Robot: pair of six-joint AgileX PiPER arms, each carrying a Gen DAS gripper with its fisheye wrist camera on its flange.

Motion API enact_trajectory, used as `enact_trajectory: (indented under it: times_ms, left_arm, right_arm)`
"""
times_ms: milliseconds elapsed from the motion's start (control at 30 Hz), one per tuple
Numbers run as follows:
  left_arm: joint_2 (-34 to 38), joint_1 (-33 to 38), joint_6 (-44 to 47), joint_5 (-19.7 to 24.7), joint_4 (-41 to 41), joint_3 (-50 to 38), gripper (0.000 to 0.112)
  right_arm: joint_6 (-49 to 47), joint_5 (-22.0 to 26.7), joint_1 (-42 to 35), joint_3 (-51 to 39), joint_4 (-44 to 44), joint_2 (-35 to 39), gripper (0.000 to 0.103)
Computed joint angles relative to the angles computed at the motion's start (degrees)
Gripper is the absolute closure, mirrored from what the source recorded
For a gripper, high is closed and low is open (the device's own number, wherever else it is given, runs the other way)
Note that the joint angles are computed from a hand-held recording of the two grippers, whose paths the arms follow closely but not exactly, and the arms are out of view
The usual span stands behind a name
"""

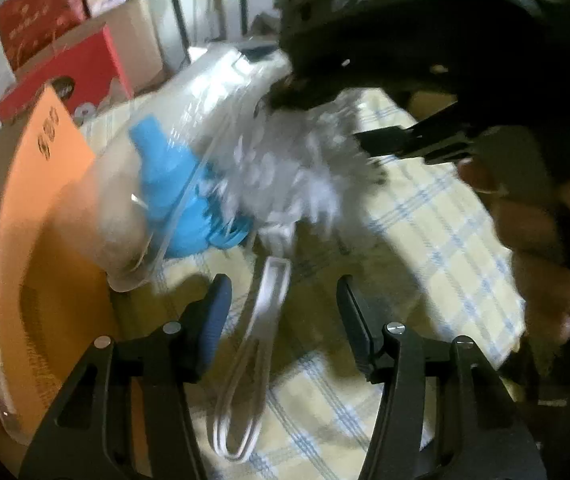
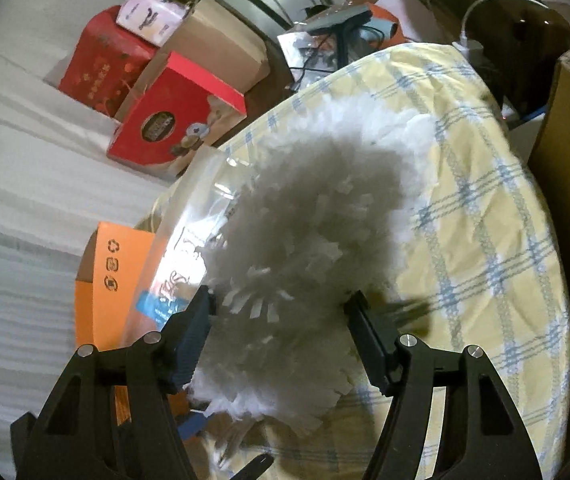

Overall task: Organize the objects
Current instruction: 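Grasp the duster handle with the left tool while the right tool grips its head, then lift the white duster and carry it over the orange tray box with both tools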

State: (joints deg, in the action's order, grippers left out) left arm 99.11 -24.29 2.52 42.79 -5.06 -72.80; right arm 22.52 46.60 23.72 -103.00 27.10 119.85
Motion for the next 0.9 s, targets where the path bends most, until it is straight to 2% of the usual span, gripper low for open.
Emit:
enact_trajectory:
  times_ms: [133,300,433,500,900]
  left_arm:
    - [1.32,1.06,0.75,-1.01,-1.44,0.30,0.061]
    - [1.09,1.18,0.41,-3.58,-0.16,1.41,0.063]
    - [0.66,1.45,1.15,-4.64,-0.27,1.99,0.088]
    - [0.65,2.23,3.68,-4.01,-2.77,1.76,0.095]
    - [-3.62,1.88,11.01,-2.73,-11.58,4.32,0.098]
  right_arm:
    - [0.16,0.96,0.40,-1.50,-0.92,1.04,0.038]
    - [1.10,1.50,0.82,-2.39,-3.77,1.83,0.056]
    - [0.46,0.41,0.50,-0.77,-3.20,1.11,0.066]
    - [0.62,-0.06,0.39,0.19,-3.41,0.59,0.072]
    - [-0.19,-4.84,0.92,6.50,-2.41,-5.02,0.090]
